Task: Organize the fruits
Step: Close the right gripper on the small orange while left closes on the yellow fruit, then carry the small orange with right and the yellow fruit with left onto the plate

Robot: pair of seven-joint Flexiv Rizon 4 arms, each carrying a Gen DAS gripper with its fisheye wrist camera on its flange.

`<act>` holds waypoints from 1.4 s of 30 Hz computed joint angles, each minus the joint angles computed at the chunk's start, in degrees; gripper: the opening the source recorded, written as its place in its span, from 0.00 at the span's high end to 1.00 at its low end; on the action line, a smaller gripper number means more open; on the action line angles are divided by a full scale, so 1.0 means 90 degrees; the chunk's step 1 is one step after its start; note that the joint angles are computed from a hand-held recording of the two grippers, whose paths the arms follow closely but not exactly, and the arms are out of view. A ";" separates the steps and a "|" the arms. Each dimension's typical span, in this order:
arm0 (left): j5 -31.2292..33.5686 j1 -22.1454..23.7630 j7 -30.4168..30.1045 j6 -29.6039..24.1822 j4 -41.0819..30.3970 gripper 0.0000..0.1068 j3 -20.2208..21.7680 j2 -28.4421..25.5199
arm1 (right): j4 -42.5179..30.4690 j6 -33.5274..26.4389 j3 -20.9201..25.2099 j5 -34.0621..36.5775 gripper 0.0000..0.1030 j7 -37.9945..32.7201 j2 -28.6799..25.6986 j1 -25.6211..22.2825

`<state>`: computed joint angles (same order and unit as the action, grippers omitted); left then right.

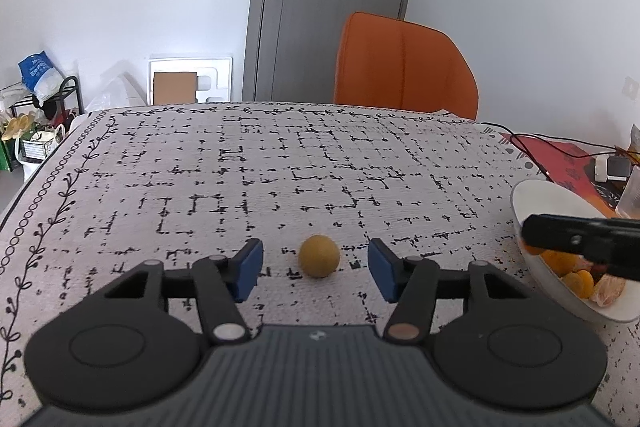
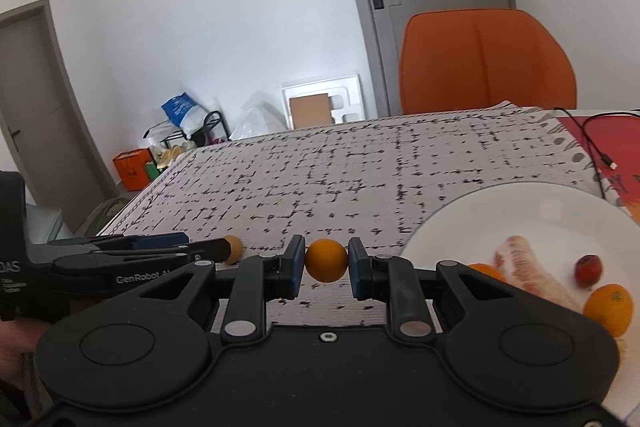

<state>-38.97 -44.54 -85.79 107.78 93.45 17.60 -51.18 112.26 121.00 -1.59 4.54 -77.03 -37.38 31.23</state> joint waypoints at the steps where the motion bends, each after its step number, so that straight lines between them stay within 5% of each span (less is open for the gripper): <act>1: -0.0028 -0.0020 -0.0004 -0.0042 -0.0038 0.49 0.0034 -0.0027 | 0.0009 0.0013 -0.0017 0.0029 0.79 -0.0001 0.0010 0.0003; 6: -0.0150 -0.0343 -0.0192 -0.0540 -0.0335 0.55 0.0598 -0.0293 | 0.0146 0.0147 -0.0089 0.0238 0.79 -0.0035 0.0091 0.0015; 11: 0.0015 -0.0661 -0.0641 -0.1165 -0.0621 0.78 0.1266 -0.0574 | 0.0275 0.0225 -0.0194 0.0507 0.79 -0.0097 0.0165 0.0054; 23: 0.1269 -0.0218 -0.1096 -0.0734 -0.0666 0.78 0.0546 -0.0241 | 0.0535 0.0496 -0.0156 0.0837 0.79 -0.0169 0.0232 -0.0110; 42: 0.1828 0.0013 -0.0829 -0.0648 -0.1302 0.78 -0.0051 -0.0282 | 0.0836 0.0874 -0.0089 0.1102 0.79 -0.0118 0.0327 -0.0460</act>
<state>-22.52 -44.43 -93.25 101.95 81.73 17.14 -53.71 119.78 128.86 -2.39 14.46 -78.09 -34.43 27.09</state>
